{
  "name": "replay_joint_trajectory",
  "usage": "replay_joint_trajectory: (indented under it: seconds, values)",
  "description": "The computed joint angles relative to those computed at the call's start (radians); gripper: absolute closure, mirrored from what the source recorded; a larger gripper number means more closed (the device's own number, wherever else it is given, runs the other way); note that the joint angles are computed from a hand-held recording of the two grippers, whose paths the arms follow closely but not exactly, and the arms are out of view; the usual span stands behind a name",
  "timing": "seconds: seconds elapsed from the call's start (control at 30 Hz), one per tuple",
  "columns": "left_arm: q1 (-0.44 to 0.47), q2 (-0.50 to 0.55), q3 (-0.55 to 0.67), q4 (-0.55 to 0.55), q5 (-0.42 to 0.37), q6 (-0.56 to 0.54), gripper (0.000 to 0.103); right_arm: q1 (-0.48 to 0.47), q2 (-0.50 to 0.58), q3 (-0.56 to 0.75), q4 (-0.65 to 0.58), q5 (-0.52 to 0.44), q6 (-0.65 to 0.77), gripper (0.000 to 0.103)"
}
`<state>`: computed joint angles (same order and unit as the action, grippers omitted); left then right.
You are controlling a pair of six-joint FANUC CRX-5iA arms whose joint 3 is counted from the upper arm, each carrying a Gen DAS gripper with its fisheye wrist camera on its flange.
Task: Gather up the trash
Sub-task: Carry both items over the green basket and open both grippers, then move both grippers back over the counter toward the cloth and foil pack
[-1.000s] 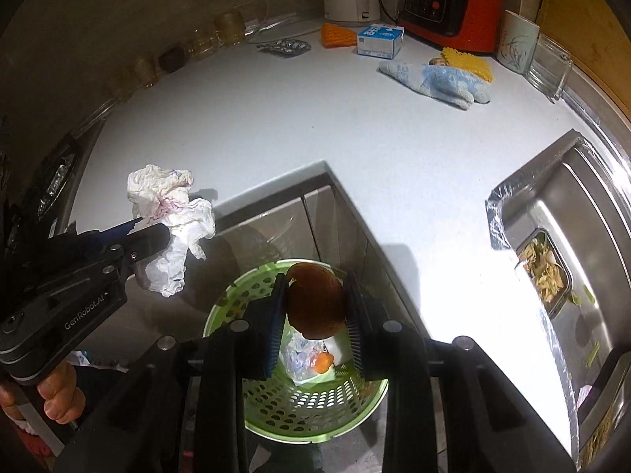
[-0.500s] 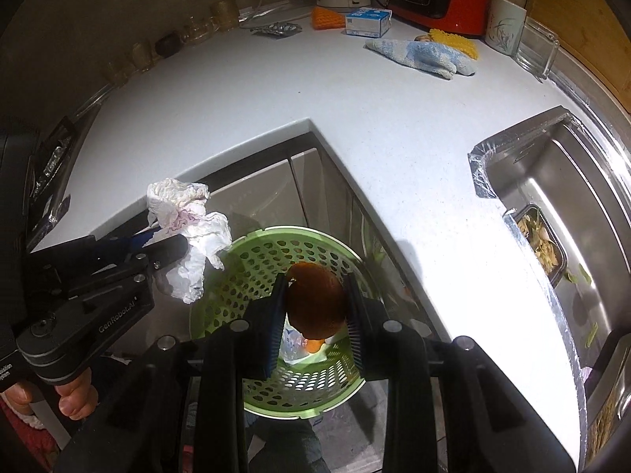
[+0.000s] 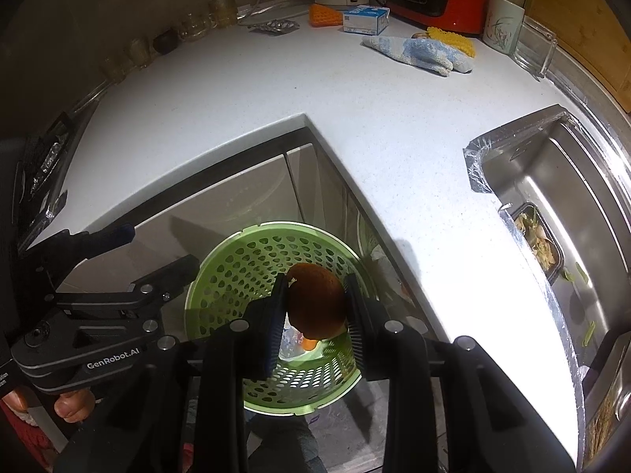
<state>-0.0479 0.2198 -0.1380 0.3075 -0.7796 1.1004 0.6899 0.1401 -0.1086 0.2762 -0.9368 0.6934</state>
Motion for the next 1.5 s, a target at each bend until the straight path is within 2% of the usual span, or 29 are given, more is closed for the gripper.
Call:
replay_joint_trajectory:
  seconds: [0.5, 0.53, 0.57, 0.67, 0.83, 1.3, 1.5]
  values:
    - [0.065, -0.025, 0.024, 0.019, 0.025, 0.028, 0.016, 0.032, 0.069, 0.043, -0.024, -0.012, 0.050, 0.070]
    - [0.067, -0.024, 0.025, 0.020, 0.026, 0.028, 0.016, 0.035, 0.076, 0.047, -0.027, -0.014, 0.054, 0.061]
    - [0.070, -0.023, 0.026, 0.020, 0.025, 0.029, 0.016, 0.038, 0.084, 0.049, -0.025, -0.017, 0.053, 0.045]
    - [0.075, -0.022, 0.028, 0.018, 0.025, 0.031, 0.016, 0.052, 0.104, 0.054, 0.001, -0.036, 0.045, 0.020]
    - [0.084, -0.025, 0.027, 0.026, 0.025, 0.023, 0.016, 0.063, 0.125, 0.072, 0.023, -0.061, 0.042, 0.007]
    - [0.092, -0.041, 0.033, 0.048, 0.034, 0.023, 0.015, 0.064, 0.103, 0.092, 0.102, -0.084, 0.010, 0.005]
    - [0.083, -0.021, 0.082, 0.048, 0.026, 0.036, 0.012, 0.049, 0.090, 0.103, 0.146, -0.083, -0.008, 0.002]
